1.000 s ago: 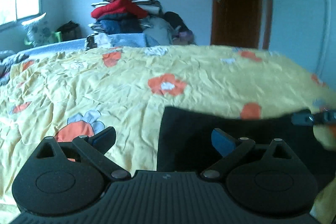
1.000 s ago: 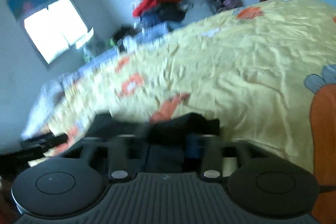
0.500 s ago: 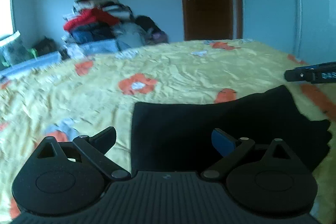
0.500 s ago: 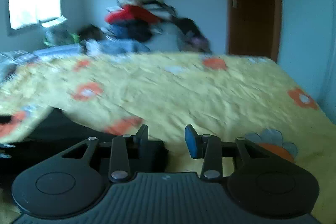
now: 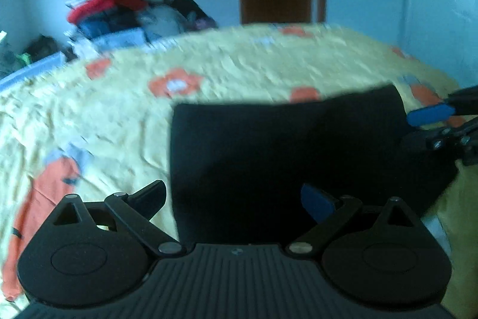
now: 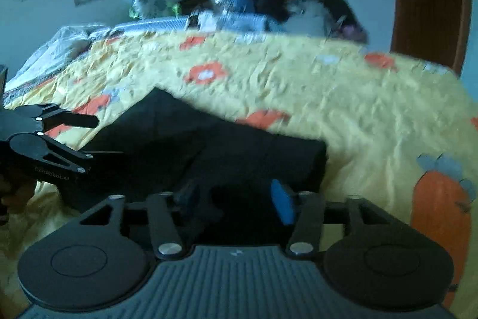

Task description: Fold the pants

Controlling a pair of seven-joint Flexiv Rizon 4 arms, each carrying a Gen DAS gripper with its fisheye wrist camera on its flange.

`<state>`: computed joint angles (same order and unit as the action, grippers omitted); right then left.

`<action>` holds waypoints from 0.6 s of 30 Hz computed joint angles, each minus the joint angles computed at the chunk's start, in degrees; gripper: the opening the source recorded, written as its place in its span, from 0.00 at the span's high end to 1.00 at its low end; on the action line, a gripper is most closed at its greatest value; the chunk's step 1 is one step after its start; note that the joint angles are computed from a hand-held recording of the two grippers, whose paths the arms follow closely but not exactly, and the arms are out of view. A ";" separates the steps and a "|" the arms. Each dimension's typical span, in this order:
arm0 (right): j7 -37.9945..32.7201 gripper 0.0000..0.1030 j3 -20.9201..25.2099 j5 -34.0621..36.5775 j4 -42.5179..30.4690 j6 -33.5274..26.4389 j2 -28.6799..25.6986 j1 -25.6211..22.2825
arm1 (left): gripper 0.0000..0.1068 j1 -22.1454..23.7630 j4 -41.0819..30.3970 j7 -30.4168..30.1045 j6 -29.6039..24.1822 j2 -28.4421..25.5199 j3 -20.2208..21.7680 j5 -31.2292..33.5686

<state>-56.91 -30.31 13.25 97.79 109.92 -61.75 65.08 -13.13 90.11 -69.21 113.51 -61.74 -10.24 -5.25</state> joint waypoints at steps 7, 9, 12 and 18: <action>2.15 0.35 5.19 4.09 2.12 5.64 1.54 -4.25 | 0.08 6.50 1.48 -3.04 1.41 -0.18 -5.91 4.19; 0.74 0.35 10.87 4.61 1.44 6.88 2.36 -9.66 | 0.08 11.91 1.00 -4.72 -2.50 -1.22 -11.95 6.44; 6.69 0.34 22.02 -6.23 1.24 12.58 1.89 -21.66 | 0.08 18.60 -0.05 -5.65 -8.08 -4.08 -20.25 7.71; 1.82 0.34 32.20 -14.54 -2.41 12.75 0.53 -30.67 | 0.08 21.29 -1.89 -2.73 -9.67 -7.11 -25.11 8.83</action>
